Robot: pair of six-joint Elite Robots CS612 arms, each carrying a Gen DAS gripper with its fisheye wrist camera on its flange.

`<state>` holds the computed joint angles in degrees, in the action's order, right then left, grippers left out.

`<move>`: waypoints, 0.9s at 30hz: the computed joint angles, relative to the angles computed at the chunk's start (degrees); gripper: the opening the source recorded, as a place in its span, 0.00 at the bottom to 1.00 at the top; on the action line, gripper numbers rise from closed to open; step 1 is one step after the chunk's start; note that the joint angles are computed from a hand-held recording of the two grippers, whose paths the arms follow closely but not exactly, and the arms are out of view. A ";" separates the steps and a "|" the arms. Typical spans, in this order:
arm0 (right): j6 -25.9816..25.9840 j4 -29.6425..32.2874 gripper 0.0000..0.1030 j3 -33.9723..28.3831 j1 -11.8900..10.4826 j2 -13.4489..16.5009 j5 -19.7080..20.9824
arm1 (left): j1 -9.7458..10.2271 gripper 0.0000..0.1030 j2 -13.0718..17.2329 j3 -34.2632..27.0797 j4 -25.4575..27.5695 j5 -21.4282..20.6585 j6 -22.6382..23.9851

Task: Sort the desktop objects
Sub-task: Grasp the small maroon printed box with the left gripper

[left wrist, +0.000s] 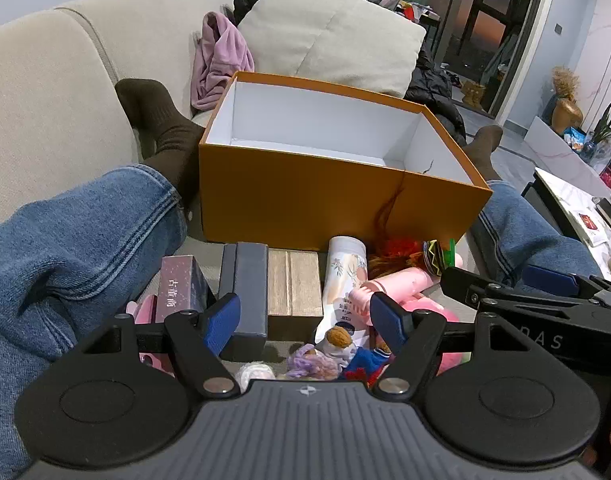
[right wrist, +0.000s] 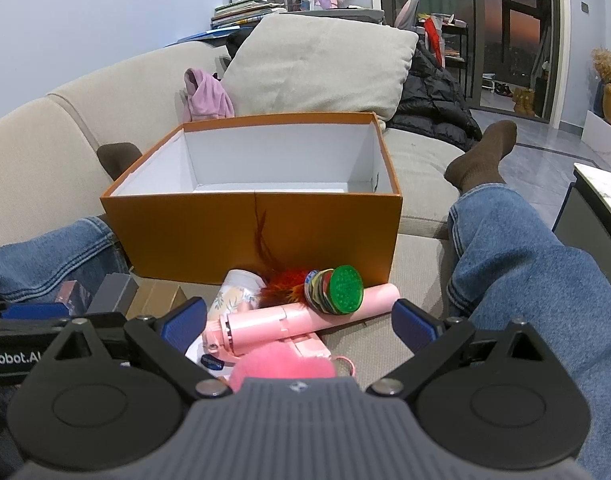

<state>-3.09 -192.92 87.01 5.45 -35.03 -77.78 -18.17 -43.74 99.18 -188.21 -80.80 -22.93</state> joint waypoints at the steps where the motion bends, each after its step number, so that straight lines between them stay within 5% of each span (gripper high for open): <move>1: -0.01 0.05 0.96 -0.03 0.02 0.01 -0.01 | 0.01 0.82 0.00 0.01 0.00 -0.02 -0.04; 13: 0.12 1.22 0.93 -0.33 -0.37 -0.01 2.23 | 0.72 0.76 -0.50 -0.21 2.54 -1.54 0.46; 21: -3.65 7.67 0.54 -1.61 -0.56 -0.14 7.59 | 1.71 0.51 -1.14 -0.48 5.34 -0.95 0.83; 27: -8.48 14.80 0.47 -4.40 -0.07 0.15 14.06 | 2.78 0.46 -1.99 -0.26 6.89 1.44 0.20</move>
<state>-11.56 -178.12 82.61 5.38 -34.88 -63.71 -15.39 -45.73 98.92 -181.32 -79.36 -22.73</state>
